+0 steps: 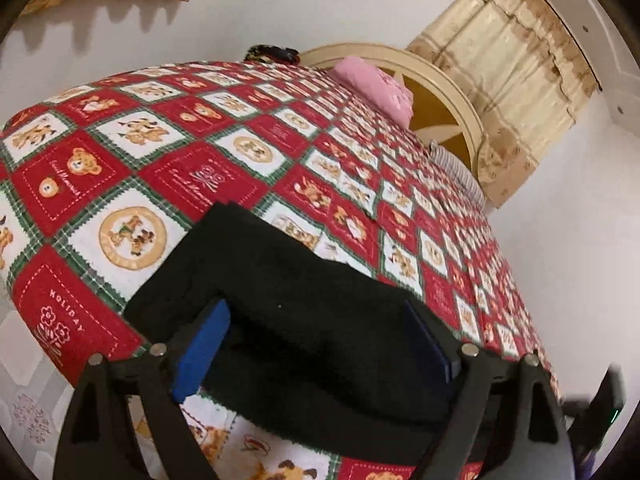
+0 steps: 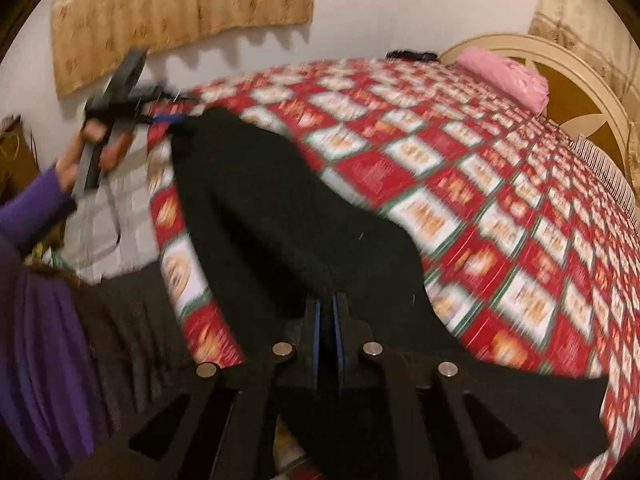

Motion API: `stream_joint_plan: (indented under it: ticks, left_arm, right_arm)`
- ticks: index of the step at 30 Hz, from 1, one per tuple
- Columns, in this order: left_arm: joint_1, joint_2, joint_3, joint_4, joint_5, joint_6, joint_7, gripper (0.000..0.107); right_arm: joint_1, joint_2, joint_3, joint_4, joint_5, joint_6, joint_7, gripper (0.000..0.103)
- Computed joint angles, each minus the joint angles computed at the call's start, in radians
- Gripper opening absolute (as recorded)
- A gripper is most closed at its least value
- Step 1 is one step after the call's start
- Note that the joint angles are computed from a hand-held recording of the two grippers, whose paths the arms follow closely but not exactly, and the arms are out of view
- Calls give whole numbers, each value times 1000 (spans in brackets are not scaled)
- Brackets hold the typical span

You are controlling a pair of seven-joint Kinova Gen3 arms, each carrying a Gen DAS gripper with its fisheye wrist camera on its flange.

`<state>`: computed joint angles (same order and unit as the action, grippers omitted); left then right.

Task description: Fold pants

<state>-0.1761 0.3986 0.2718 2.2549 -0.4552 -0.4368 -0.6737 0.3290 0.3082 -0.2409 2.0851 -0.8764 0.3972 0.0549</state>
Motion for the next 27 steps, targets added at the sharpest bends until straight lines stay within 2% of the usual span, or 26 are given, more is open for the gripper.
stream_joint_plan:
  ticks: [2, 5, 6, 7, 9, 11, 13, 14, 16, 18, 19, 21, 24, 26, 27]
  left_arm:
    - [28, 6, -28, 12, 43, -31, -18, 84]
    - [68, 4, -65, 2, 91, -12, -44, 68]
    - [54, 8, -56, -6, 76, 1, -26, 58]
    - [22, 18, -35, -8, 45, -2, 8, 37]
    - [-71, 38, 33, 7, -37, -57, 67, 10]
    - [-108, 21, 52, 30, -74, -88, 73, 10]
    - [-71, -29, 14, 48, -47, -55, 31, 10]
    - [-30, -50, -25, 53, -30, -32, 13, 10]
    - [47, -72, -91, 54, 32, 22, -47, 10]
    - [78, -86, -118, 56, 58, 63, -80, 10]
    - [66, -91, -105, 63, 47, 70, -79, 11]
    - [-6, -97, -27, 67, -22, 86, -44, 17]
    - [-106, -86, 69, 79, -144, 39, 20, 20]
    - [-175, -54, 141, 72, -225, 2, 61, 32]
    - [-186, -31, 149, 67, -254, -30, 83, 44]
  right_arm:
    - [-36, 19, 9, 33, 15, -69, -41, 6]
    - [9, 46, -45, 45, 5, -96, -59, 6]
    - [19, 44, -50, 46, -25, -94, -35, 6]
    - [43, 42, -64, 40, -39, -74, -24, 6]
    - [132, 34, -115, 23, -65, 2, 2, 6]
    - [225, 29, -168, 13, -82, 83, 10, 6]
    - [269, 40, -185, 12, -110, 148, 29, 6]
    - [263, 45, -178, 18, -112, 156, 31, 6]
    - [195, 51, -122, 30, -88, 124, 26, 6]
    - [137, 69, -75, 36, -116, 89, 25, 6]
    - [136, 89, -66, 31, -154, 96, 35, 6]
    - [162, 110, -58, 19, -212, 144, 77, 6]
    - [287, 140, -139, -10, -249, 266, 97, 6]
    - [342, 150, -180, -18, -301, 331, 133, 6]
    - [341, 144, -176, -12, -342, 340, 166, 6]
